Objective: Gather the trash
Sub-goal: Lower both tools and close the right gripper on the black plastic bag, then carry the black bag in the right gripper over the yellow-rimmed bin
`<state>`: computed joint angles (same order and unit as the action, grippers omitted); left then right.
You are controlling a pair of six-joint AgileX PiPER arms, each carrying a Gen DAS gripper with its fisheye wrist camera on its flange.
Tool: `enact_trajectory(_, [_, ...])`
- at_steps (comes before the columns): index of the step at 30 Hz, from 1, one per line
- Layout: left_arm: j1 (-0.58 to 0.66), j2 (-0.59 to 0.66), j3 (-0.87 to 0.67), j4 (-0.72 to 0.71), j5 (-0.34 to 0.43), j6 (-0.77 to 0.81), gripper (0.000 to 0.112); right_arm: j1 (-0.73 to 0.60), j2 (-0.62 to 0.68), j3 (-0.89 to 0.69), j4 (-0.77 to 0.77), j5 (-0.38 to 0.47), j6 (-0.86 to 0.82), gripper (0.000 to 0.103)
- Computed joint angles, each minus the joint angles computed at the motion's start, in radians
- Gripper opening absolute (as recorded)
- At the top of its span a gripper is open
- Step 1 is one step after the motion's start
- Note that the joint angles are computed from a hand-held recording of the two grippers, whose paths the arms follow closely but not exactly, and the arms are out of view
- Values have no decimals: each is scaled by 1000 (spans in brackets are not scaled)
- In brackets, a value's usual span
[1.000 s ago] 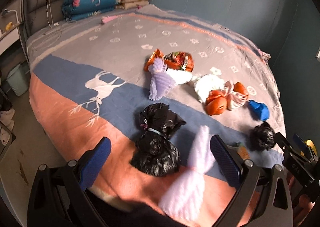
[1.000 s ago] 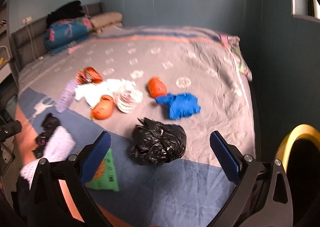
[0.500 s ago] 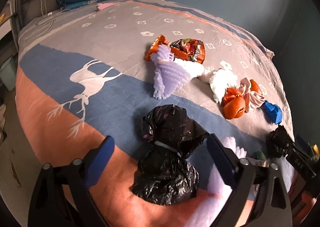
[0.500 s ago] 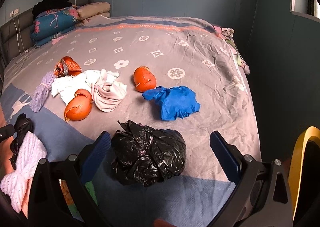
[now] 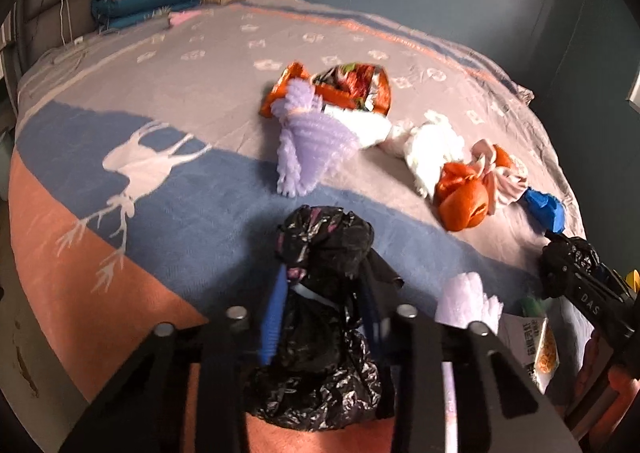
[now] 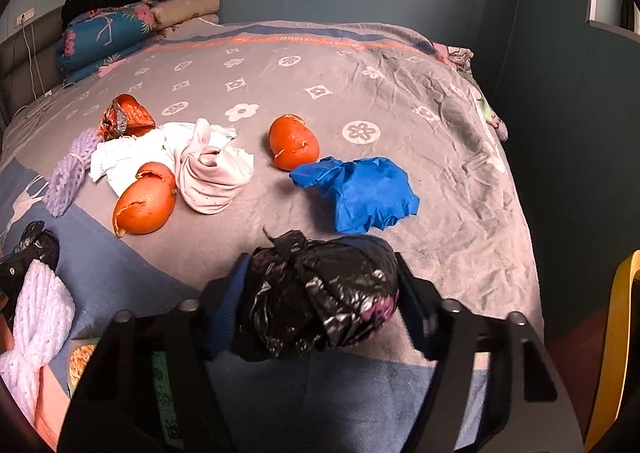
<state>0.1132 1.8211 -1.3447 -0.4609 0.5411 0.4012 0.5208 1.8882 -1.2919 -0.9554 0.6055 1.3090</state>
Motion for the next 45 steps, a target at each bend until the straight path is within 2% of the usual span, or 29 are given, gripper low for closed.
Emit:
enact_trajectory(4, [18,-29,30,-98,-26,82,24,1,-21,20,-45,-22,52,55])
enact_trajectory(6, [39,-45,38,-177,-20,136,24,5,-51,37,-81,-29,97,55])
enact_trajectory(14, [55,-172,90,-309,-52,246,24,35,-192,69,-102,-20,108,55])
enact_trajectory(20, [30,-285,118,-351,-67,294,24,54,-328,80,-34,-16,31,55])
enact_trajectory(23, [16,-335,119,-371,-48,304,24,73,-402,79,3,8,-38,55])
enact_trajectory(29, [-35,-409,106,-312,-9,197,24,94,-538,69,107,91,-202,55])
enact_trajectory(38, [-184,-519,101,-134,-9,-16,24,143,-782,137,90,257,-237,55])
enact_trajectory(45, [-313,-566,84,15,-20,-160,24,123,-914,182,129,312,-263,55])
